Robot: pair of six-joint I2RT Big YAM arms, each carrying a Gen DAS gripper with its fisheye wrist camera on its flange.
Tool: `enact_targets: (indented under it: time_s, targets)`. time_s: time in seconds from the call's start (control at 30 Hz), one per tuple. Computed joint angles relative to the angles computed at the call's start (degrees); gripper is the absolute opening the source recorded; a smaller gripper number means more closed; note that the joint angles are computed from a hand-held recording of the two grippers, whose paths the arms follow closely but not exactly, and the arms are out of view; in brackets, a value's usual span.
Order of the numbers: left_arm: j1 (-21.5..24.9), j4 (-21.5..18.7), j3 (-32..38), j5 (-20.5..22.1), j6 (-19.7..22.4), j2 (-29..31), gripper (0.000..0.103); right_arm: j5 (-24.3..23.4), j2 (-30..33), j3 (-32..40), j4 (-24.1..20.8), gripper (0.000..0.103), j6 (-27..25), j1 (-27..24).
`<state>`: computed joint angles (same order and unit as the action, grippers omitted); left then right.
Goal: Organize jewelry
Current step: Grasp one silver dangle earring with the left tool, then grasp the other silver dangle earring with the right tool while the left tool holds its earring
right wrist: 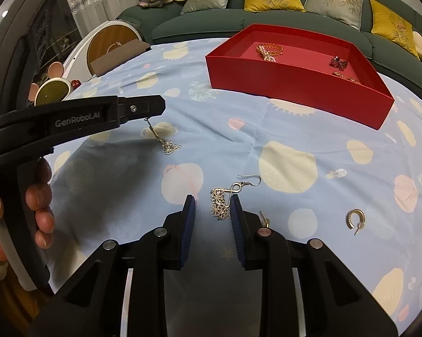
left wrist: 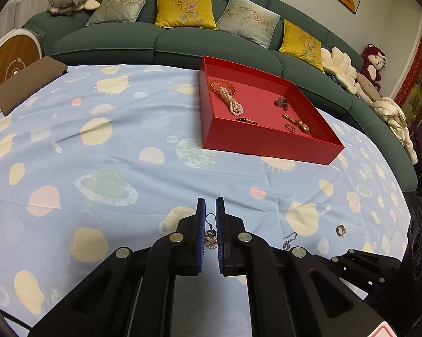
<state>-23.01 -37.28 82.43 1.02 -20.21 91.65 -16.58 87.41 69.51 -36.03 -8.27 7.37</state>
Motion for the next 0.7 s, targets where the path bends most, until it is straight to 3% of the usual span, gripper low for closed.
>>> enact_targets:
  time_s: [0.13,0.23,0.7]
  targets:
    - [0.5,0.1,-0.8,0.3,-0.1,-0.7,0.005,1.4,0.6,0.4,0.8,0.024,-0.4,0.6]
    - [0.7,0.1,-0.9,0.3,-0.1,-1.0,0.005,1.6,0.8,0.4,1.2,0.011,-0.3,0.4]
    - [1.0,0.8,-0.3,1.9,-1.0,-1.9,0.005,-3.0,-3.1,0.9,3.2,0.011,2.6,-3.6]
